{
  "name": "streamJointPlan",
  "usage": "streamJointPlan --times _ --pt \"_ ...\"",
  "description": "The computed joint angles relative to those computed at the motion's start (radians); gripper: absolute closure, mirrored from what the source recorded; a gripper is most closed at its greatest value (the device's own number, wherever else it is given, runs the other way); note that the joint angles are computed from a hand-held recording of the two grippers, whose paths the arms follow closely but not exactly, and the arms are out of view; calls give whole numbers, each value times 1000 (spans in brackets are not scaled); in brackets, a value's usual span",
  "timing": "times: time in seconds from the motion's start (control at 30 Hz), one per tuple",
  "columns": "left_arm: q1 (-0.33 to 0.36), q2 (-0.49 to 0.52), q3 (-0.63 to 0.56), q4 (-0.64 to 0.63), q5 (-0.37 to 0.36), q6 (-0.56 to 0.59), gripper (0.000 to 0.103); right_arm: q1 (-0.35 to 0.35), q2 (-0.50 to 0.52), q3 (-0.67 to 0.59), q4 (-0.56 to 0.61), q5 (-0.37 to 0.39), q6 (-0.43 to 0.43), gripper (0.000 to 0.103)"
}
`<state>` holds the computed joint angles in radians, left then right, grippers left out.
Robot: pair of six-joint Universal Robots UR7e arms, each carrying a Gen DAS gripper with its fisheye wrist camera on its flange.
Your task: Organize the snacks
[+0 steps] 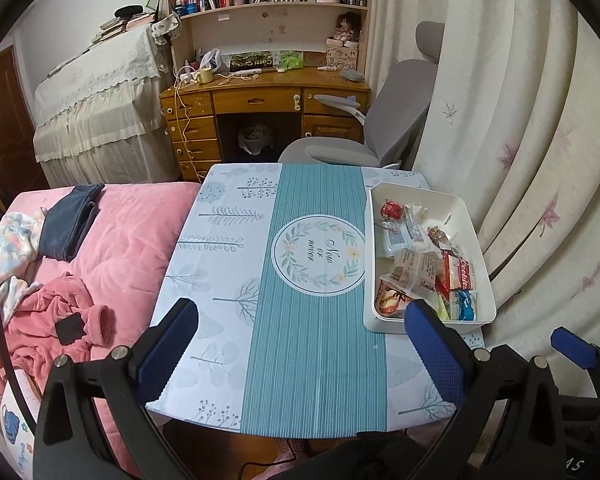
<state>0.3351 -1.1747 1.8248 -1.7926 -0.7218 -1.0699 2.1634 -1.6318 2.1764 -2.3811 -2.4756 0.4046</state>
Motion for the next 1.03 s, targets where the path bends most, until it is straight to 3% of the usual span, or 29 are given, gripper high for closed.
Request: streamJointPlan --times 1.03 --pt "25 31 -25 0 -7 2 0 -45 7 5 -27 31 -52 0"
